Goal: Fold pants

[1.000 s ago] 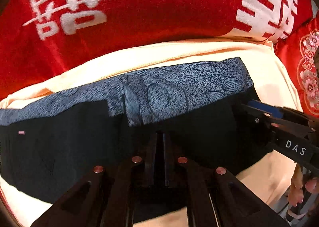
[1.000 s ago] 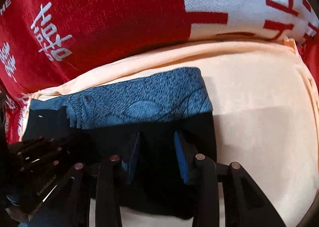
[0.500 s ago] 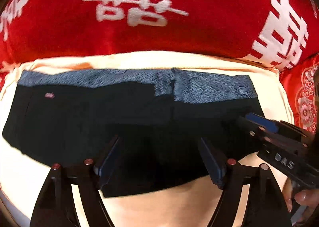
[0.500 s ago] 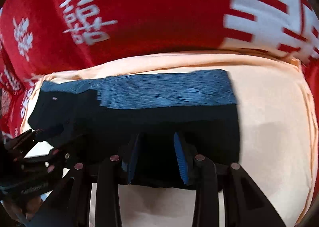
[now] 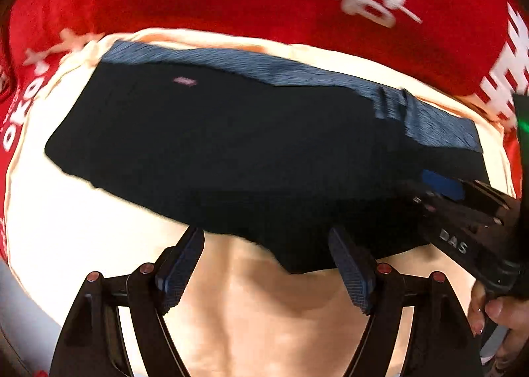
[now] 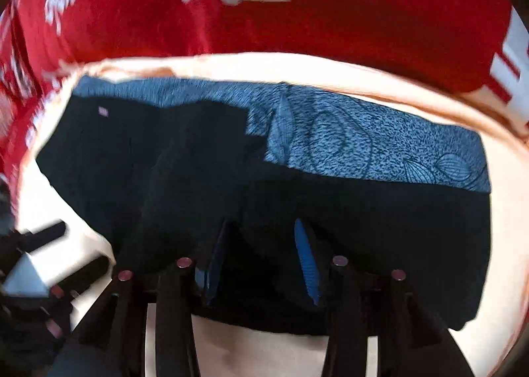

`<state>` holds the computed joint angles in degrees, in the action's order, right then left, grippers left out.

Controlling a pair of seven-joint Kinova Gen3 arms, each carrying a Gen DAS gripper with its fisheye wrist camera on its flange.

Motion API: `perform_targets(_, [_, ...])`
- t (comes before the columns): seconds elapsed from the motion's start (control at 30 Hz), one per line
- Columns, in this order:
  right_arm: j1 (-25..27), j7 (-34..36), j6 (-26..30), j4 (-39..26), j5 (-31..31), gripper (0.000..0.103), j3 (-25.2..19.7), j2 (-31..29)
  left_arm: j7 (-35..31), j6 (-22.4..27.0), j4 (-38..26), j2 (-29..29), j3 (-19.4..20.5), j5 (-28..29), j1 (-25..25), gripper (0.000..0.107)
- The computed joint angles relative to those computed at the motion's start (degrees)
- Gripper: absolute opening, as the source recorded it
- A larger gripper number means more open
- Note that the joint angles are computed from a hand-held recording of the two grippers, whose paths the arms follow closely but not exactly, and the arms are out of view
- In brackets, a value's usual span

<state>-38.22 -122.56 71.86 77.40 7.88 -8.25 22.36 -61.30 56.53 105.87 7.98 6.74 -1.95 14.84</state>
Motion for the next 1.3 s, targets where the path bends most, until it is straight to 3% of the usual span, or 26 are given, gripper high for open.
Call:
perform_targets(0.33, [-4.03,-2.5,6.02,-3.67,3.39,0.047,0.21,1.18,-1.47,0.06,3.01,-1.77,-2.55,1.11,-5.21,0.078])
perform_targets(0.6, [-9.46,-3.03,11.98,-8.48,7.29,0.056,0.11,4.41,-4.63,-0.93,5.19,-3.39,-3.92,3.32,-9.3,0.078])
perform_targets(1.07, [-9.92,-0.54,13.7,-17.91,2.07,0.058,0.7,9.68,-8.02,-1.48,6.46,-4.26,-5.56,5.56,-13.98,0.078])
perform_targets(1.2, [-8.08,-0.19,13.6,-17.37,-1.72,0.057,0.47,11.68,-8.17,-1.53,6.5,-4.04,-5.83,5.6,-14.66,0.078])
perform_targets(1.3, [-6.57,-1.86,10.59,-13.91,-3.36,0.058,-0.04,10.52,-8.51,-1.99,6.43,-3.64,-5.97,6.01,-15.14,0.078])
